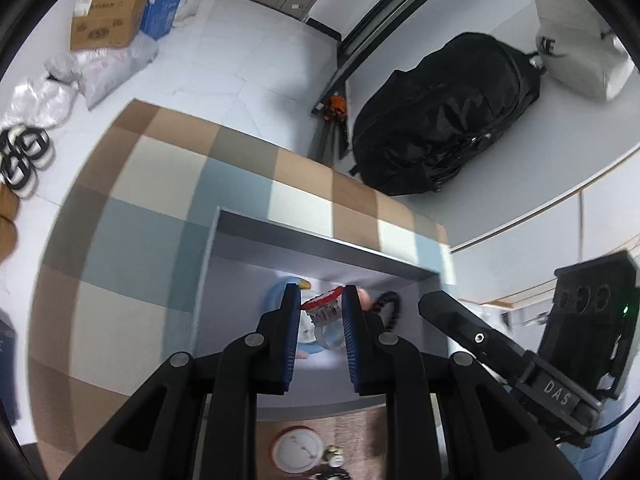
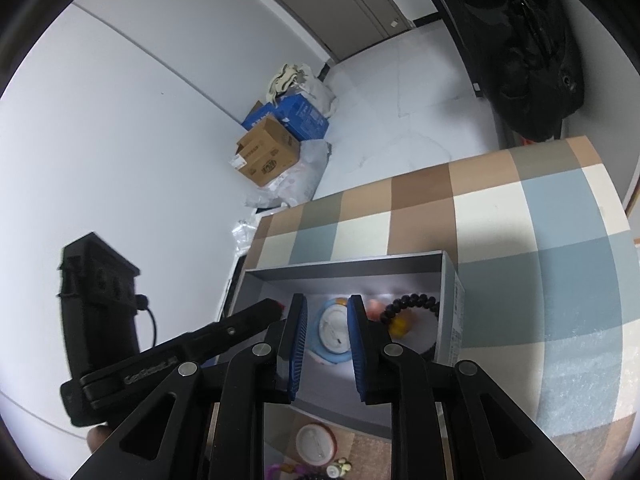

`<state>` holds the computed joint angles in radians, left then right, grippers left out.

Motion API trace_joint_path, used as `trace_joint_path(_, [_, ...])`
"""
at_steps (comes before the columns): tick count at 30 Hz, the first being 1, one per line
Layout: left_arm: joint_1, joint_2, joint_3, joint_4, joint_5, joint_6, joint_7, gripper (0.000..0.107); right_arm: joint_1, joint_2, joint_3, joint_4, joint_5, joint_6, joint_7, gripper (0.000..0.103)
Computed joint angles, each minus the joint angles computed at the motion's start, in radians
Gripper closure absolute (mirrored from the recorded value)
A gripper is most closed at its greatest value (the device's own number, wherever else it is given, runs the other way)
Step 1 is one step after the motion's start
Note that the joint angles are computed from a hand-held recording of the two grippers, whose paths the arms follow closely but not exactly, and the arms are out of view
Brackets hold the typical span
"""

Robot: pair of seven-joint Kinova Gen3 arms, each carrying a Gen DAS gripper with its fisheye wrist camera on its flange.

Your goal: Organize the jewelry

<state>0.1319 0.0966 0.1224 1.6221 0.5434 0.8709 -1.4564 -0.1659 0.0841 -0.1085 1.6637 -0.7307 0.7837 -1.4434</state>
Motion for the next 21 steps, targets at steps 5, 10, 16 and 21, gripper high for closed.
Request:
trace_joint_path(5, [-0.024, -0.012, -0.007, 0.011, 0.074, 0.009, -0.033, 0.063, 0.005, -0.038, 0.008, 0.028, -0.011, -0.041, 0.04, 0.069])
trace_joint_path(10, [-0.016, -0.05, -0.012, 0.037, 0.088, -0.027, -0.049, 0.047, -0.002, -0.086, 0.027, 0.078, -0.035, -0.105, 0.058, 0.029])
trace_joint_path(16, [0.006, -0.073, -0.012, 0.042, 0.039, -0.031, -0.029, 0.047, -0.021, -0.108, 0.037, 0.084, 0.001, -0.09, 0.045, 0.02])
trace_joint_path(21, [0.044, -0.099, 0.004, 0.041, -0.088, -0.046, 0.054, 0.047, -0.043, -0.143, 0.042, 0.104, 0.043, -0.105, 0.037, 0.009])
